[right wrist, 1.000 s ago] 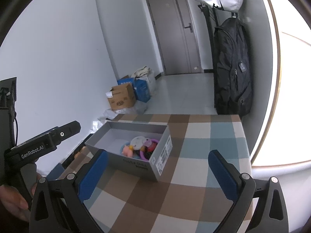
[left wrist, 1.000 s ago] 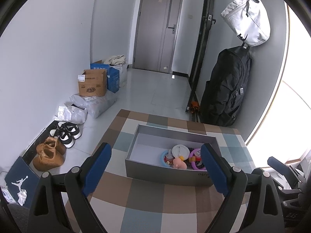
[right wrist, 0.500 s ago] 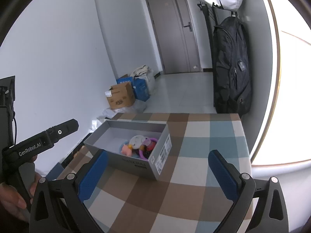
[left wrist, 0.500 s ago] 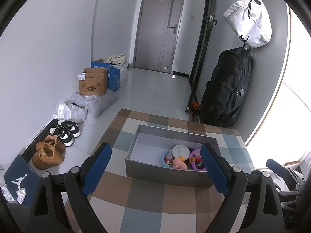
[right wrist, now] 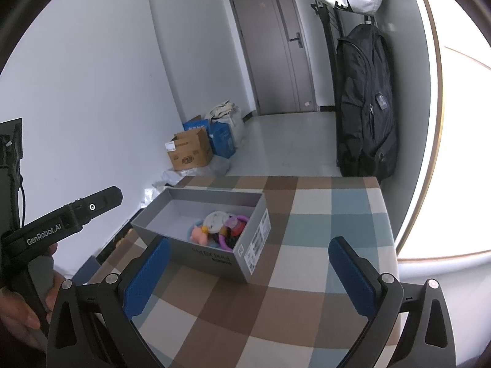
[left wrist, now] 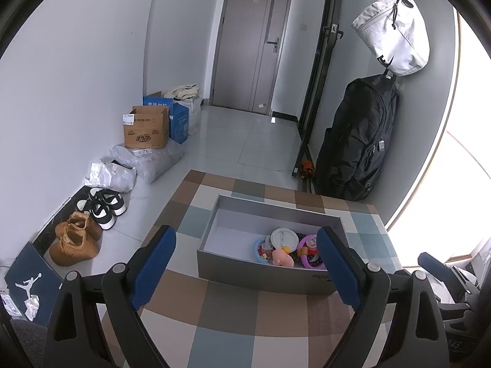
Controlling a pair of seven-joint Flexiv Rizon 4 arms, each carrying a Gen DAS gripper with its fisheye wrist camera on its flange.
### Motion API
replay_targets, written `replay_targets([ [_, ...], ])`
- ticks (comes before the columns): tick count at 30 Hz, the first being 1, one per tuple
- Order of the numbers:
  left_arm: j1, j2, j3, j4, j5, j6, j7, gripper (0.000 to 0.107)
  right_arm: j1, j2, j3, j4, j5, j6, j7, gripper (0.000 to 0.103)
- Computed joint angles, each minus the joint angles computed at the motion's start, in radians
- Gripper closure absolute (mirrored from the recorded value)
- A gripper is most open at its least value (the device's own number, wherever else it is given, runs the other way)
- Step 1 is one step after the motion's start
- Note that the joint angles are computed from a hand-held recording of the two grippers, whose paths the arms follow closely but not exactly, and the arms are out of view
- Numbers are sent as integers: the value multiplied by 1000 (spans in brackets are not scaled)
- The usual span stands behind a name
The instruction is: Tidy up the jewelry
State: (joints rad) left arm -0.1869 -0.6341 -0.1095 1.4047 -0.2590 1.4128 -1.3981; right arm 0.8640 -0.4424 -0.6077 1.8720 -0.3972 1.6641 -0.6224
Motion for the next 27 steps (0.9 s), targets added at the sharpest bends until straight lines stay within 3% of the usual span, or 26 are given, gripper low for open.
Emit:
replay_targets([
  [27, -1, -3, -6, -4, -2, -7, -1, 17, -17, -1, 17, -8, -12, -5, 9, 0],
])
